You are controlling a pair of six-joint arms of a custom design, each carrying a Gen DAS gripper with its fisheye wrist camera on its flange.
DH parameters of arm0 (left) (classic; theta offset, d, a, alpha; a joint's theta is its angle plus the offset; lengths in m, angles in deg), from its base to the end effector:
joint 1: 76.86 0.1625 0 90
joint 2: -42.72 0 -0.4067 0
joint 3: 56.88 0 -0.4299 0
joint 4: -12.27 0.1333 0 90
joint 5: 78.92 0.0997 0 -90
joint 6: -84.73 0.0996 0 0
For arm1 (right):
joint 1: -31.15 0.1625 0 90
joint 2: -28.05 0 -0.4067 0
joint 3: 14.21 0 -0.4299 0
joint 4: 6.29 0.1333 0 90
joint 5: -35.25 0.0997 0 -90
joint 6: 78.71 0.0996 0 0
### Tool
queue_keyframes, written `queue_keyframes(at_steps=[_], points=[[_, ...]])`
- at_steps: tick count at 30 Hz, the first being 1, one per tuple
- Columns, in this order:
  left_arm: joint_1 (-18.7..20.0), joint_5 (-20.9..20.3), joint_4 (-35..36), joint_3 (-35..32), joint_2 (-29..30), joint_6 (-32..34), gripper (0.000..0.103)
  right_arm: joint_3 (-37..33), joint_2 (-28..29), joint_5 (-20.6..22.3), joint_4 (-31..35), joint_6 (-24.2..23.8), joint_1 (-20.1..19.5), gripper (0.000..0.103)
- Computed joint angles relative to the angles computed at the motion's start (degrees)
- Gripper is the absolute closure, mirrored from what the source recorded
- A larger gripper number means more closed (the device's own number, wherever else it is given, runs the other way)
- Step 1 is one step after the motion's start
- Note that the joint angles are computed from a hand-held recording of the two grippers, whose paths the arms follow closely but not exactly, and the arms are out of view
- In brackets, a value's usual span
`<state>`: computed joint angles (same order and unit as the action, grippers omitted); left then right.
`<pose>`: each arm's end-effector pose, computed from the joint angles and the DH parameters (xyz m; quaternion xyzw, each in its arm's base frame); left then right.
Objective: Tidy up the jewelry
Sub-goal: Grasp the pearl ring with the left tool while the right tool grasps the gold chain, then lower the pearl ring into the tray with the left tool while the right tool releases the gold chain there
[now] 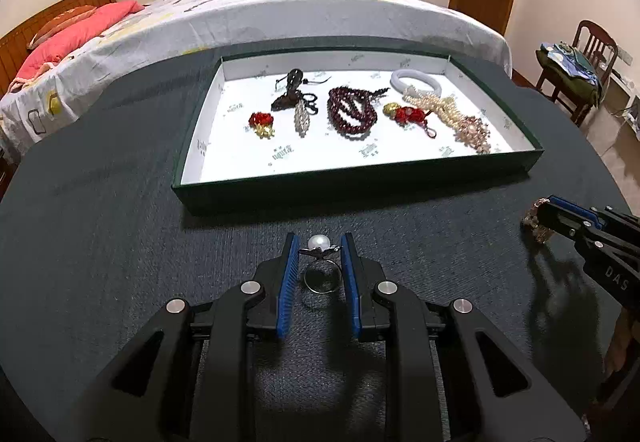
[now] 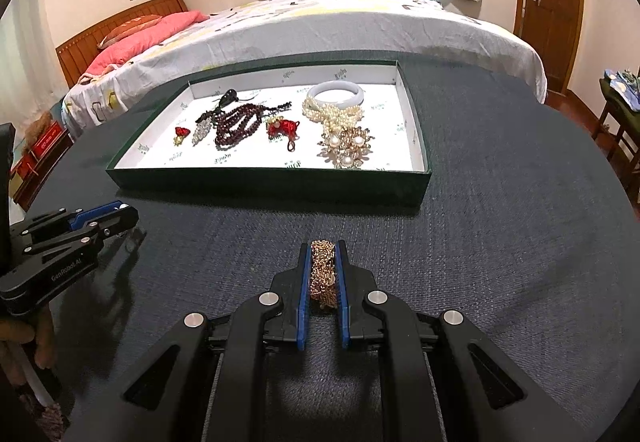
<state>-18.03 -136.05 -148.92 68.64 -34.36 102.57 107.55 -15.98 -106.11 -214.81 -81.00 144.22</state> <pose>-0.0987 -0.5252 0.1986 0.3392 0.8787 -0.2201 0.2535 0.2469 -0.4382 0.0431 0.0381 -0.8573 0.3822 0.3429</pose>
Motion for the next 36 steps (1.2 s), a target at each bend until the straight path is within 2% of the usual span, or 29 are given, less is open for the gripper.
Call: queue_keyframes(at_steps=[10, 23, 36], points=[[-0.95, -0.55, -0.04, 0.60, -1.67, -0.32, 0.082, 0.96, -1.32, -0.06, -1.30, 0.48, 1.17, 0.091], [-2.49, -0.34, 0.23, 1.72, -5.02, -1.00, 0.082, 0.67, -2.55, -1.47, -3.88, -1.90, 4.65, 0.091], [-4.55, -0.59, -1.93, 1.02, -8.15, -0.06, 0.082, -4.34, -1.97, -1.19, -6.78, -9.25, 7.64, 0.091]])
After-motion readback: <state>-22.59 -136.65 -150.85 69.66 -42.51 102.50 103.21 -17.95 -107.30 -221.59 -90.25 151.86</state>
